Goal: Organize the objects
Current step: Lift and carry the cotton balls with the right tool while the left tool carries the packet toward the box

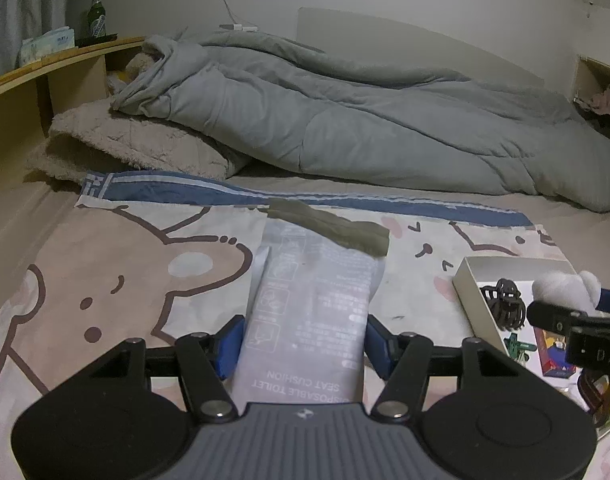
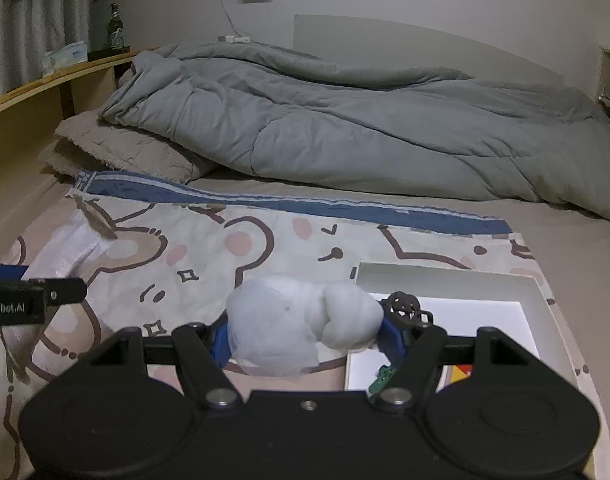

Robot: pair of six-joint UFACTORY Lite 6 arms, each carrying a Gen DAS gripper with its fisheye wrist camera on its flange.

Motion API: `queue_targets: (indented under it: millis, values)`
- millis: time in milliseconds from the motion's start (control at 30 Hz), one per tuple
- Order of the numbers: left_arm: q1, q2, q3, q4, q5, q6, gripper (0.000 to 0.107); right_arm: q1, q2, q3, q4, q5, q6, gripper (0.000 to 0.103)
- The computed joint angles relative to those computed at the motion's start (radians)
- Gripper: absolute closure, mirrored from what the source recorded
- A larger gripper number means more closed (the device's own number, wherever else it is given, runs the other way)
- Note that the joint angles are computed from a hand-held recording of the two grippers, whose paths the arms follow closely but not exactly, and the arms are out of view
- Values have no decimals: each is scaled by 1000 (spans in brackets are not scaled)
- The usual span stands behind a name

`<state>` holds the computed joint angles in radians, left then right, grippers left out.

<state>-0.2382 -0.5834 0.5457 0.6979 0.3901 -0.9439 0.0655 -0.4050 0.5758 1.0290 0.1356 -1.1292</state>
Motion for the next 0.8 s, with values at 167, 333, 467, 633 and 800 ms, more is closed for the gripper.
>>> queue_targets:
  millis: [167,333,467,633,800]
  values:
    - [-55,70,35,111,-3,-150,44,-93,20,3,238,60,-300,32]
    - [-154,196,95,275,4,-372,44,-238,62,17,359,145,-506,32]
    - [-224,311,172,380,4,-516,44,-363,124,48,444,205,-686,32]
    - [-308,471,309,476,25,-641,44,-511,246,140,494,279,-790,32]
    - [-370,627,444,535,21,-720,44,-608,384,240,522,314,-852,32]
